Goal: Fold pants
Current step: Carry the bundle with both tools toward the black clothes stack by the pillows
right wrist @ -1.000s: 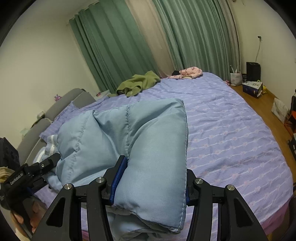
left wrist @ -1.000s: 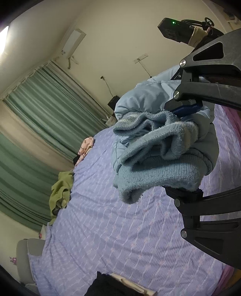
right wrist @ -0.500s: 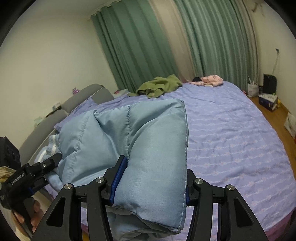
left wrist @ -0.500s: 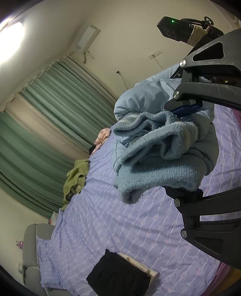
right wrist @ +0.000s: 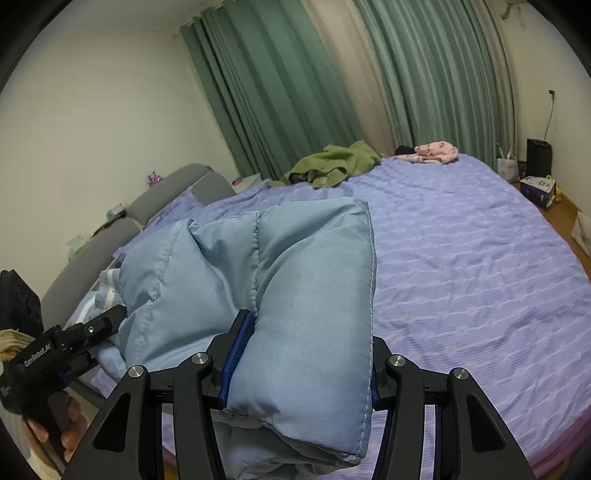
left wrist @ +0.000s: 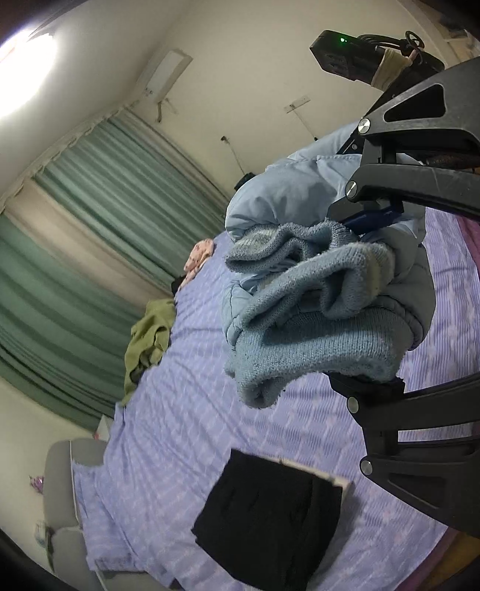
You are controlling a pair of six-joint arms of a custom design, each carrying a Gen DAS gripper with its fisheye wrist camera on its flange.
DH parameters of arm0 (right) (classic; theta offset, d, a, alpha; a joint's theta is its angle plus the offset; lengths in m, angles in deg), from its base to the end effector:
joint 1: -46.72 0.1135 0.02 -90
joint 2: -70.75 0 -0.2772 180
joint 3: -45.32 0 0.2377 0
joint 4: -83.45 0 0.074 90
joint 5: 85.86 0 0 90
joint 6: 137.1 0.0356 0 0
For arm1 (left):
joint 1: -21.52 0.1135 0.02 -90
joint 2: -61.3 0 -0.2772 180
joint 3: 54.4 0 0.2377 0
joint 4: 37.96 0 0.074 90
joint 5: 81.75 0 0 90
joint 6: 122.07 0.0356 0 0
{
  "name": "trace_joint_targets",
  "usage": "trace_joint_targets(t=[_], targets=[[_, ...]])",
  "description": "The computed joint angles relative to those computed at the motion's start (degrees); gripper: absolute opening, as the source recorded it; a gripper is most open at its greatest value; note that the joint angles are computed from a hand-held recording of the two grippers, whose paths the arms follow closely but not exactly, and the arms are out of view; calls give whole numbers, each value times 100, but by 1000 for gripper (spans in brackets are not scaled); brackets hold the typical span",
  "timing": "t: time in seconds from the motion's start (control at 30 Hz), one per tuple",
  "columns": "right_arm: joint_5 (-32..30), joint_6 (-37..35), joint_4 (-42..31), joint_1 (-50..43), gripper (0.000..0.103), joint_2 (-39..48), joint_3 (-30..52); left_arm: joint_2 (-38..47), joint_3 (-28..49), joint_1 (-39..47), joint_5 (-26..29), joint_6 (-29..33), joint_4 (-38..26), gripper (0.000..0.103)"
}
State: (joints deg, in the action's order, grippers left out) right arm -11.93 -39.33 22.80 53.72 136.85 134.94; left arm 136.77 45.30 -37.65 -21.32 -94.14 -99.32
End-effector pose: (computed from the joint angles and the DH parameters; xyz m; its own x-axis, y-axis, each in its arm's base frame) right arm 0.2091 0.0356 0.3965 -0.6391 0.0524 -0.7674 -0.2521 0.9283 0.2733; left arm 0.1437 -0.2064 0.4160 -0.6266 -0.4495 -0.6366 -0.0179 0.8250 -0.5649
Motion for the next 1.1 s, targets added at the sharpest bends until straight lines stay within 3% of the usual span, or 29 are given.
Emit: trace_joint_targets(t=[0.23,0.37,0.5,0.6,0.73,0.9,1.1], targets=[[474,422,520,1135,51,474,81,-791,-607,382,-116,0,-187,57],[658,560,789,1626,51,895,192,-1495,-1223,1090,403,168,-62,57],[991,859,1025,2260,51,1367,424,-2199,-1885,2886,2071,1009,223,57],[1530,1255,1284,2881,51,1799,550,-2249,-2011,4940,3936,2148,22,57],[1937,1760,1444,3452,51,2518,945,-1795,-1896,7245,5867,3828,-470,57],[2139,2332,1456,3850,51,3644,1814,-720,-1520,8819,6936,5499,-985,57],[2349,2625,1090,4093,51,5349,3571,1014,-1010,9600,7337,6672,-806,58]])
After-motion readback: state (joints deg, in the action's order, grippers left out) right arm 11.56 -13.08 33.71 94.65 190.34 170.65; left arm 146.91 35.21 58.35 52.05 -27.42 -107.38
